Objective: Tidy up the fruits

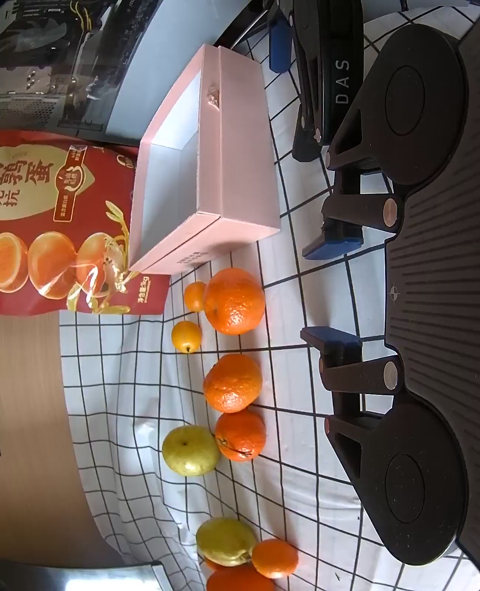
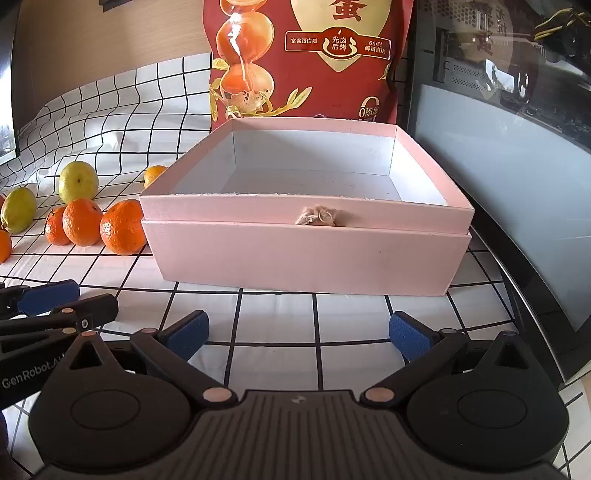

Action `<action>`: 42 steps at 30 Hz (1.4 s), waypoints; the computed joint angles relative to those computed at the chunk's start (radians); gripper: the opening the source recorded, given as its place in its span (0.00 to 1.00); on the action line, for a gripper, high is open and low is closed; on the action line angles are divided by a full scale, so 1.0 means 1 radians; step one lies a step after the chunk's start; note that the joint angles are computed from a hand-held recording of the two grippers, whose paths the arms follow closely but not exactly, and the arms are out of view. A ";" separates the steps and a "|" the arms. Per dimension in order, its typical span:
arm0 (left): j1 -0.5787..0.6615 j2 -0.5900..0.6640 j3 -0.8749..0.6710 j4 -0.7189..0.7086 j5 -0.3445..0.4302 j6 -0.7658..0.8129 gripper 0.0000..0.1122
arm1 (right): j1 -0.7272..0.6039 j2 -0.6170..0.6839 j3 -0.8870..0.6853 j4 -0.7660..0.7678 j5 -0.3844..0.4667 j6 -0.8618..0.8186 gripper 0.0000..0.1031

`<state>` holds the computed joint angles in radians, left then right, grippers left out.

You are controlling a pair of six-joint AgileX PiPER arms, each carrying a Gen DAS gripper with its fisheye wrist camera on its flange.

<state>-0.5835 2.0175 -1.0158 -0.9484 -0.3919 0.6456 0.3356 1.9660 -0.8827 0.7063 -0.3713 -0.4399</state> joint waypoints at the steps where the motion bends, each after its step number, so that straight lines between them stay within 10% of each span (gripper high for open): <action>1: 0.001 -0.001 0.001 0.001 0.000 -0.001 0.40 | 0.000 0.000 0.000 0.001 0.000 -0.002 1.00; 42: -0.002 -0.001 -0.004 -0.032 -0.002 0.041 0.40 | 0.000 0.001 0.000 -0.004 -0.001 0.003 1.00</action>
